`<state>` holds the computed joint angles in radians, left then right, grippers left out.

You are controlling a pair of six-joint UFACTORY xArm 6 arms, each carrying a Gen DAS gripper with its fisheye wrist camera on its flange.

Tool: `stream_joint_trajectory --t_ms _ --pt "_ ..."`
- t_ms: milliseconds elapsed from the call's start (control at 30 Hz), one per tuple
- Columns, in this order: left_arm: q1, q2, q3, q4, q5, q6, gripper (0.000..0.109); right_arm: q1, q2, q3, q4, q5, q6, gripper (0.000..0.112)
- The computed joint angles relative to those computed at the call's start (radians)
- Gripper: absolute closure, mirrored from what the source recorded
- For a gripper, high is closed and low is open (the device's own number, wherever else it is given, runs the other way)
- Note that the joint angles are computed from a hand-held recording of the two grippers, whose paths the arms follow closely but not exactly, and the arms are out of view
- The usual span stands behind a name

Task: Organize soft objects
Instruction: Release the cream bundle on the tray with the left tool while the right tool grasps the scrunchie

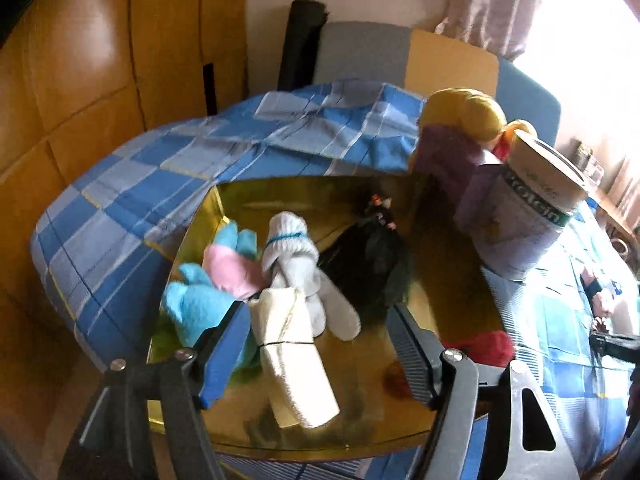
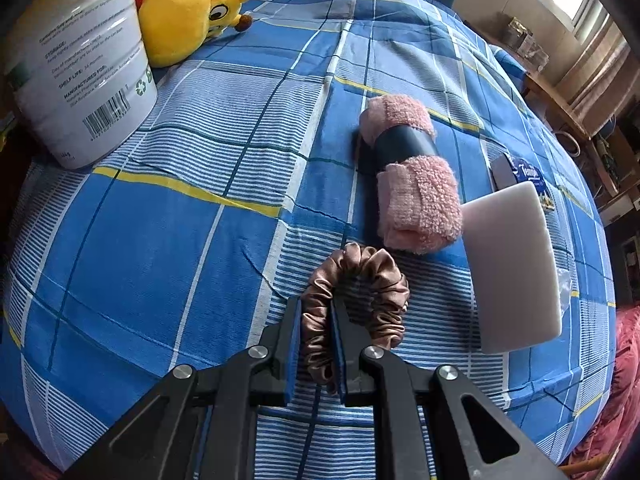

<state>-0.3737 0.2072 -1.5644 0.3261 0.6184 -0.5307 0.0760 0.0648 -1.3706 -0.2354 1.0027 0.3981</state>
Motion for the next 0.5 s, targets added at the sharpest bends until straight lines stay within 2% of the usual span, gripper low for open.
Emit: stream_joint_trajectory --t_ms 333,500 --pt "-0.027 -0.019 0.008 -0.009 -0.016 0.044 0.037 -0.036 0.003 -0.003 0.045 -0.018 -0.001 0.099" --pt "-0.028 -0.025 0.018 -0.033 -0.020 0.065 0.037 -0.049 -0.032 0.033 0.065 -0.121 0.002 0.099"
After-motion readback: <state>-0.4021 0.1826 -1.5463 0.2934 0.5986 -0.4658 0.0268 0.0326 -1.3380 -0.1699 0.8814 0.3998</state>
